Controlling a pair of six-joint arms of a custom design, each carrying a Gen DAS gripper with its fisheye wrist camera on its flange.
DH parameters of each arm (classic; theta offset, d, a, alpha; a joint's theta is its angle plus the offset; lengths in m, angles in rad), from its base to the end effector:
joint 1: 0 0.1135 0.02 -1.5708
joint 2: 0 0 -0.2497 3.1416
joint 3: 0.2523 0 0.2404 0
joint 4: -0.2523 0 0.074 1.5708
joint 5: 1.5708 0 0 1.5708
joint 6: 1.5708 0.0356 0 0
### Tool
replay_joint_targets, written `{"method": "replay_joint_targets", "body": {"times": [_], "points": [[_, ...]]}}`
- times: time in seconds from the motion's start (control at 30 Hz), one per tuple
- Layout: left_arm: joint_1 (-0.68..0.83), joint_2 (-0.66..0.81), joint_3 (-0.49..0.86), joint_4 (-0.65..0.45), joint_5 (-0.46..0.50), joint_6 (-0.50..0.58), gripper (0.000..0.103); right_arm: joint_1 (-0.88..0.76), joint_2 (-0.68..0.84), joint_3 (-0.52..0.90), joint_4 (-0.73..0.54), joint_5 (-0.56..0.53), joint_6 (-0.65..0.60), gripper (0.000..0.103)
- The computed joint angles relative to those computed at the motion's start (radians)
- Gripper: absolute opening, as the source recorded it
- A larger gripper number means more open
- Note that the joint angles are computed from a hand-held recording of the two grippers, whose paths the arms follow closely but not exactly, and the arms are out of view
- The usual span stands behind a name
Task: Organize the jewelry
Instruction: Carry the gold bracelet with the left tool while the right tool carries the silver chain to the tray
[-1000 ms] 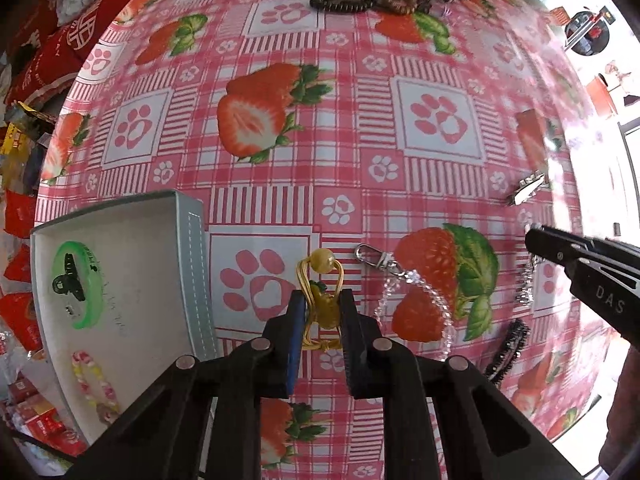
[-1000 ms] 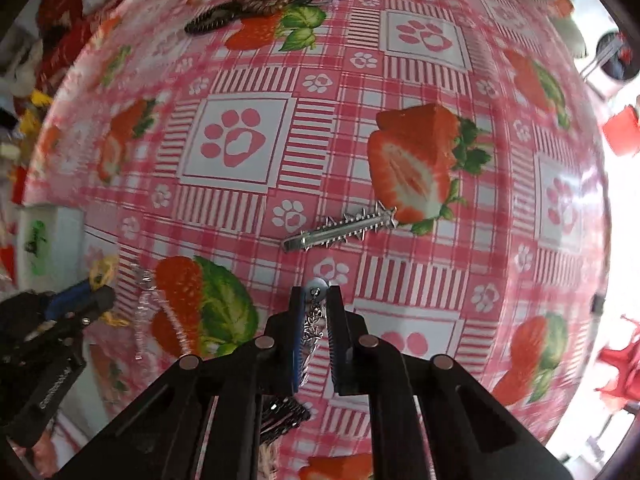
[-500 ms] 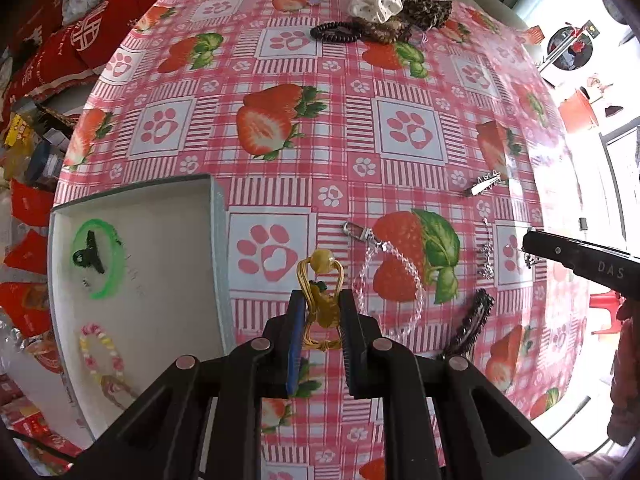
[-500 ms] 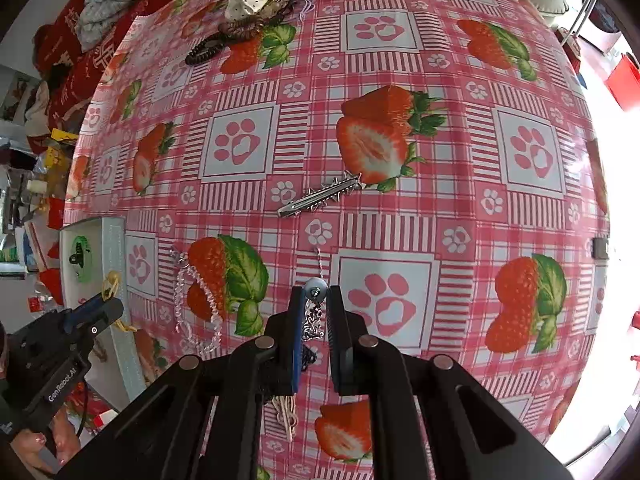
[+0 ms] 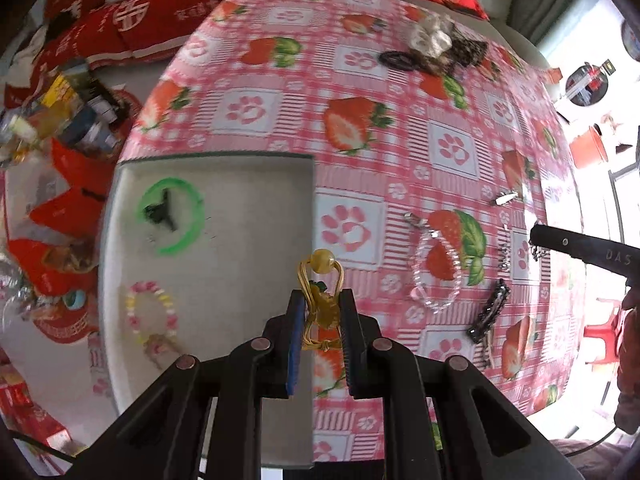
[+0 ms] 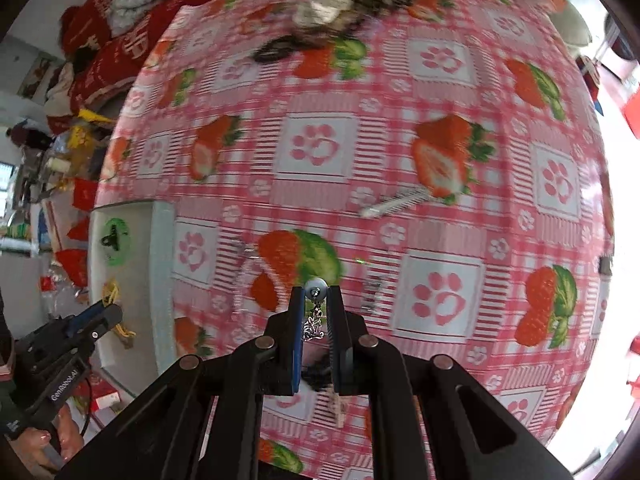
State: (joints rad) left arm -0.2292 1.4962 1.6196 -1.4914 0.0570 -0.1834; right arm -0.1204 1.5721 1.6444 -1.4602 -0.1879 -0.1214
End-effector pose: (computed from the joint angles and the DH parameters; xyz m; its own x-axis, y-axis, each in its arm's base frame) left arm 0.2402 -0.0581 0.3434 -0.9813 0.0420 -0.1879 0.0601 0.9940 -0.0916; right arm 0.2669 -0.0256 0.3327 -0.9792 -0.0014 -0.2028 -0.0346 0.9865 0.1603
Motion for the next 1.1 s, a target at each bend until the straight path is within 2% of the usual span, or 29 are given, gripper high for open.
{"method": "replay_joint_targets", "body": {"times": [0.23, 0.53, 0.8, 1.1], "points": [[0.171, -0.095, -0.074, -0.025, 0.010, 0.066, 0.023, 0.210, 0.032, 0.066, 0.001, 0.006, 0.094, 0.011], [0.448, -0.208, -0.198, -0.040, 0.032, 0.198, 0.023, 0.477, 0.144, 0.170, 0.022, 0.026, 0.187, 0.011], [0.672, -0.259, -0.331, -0.013, 0.040, 0.326, 0.023, 0.634, 0.265, 0.237, 0.056, 0.030, 0.234, 0.011], [0.713, -0.255, -0.444, 0.082, 0.013, 0.371, 0.023, 0.702, 0.401, 0.305, 0.091, 0.066, 0.260, 0.011]]}}
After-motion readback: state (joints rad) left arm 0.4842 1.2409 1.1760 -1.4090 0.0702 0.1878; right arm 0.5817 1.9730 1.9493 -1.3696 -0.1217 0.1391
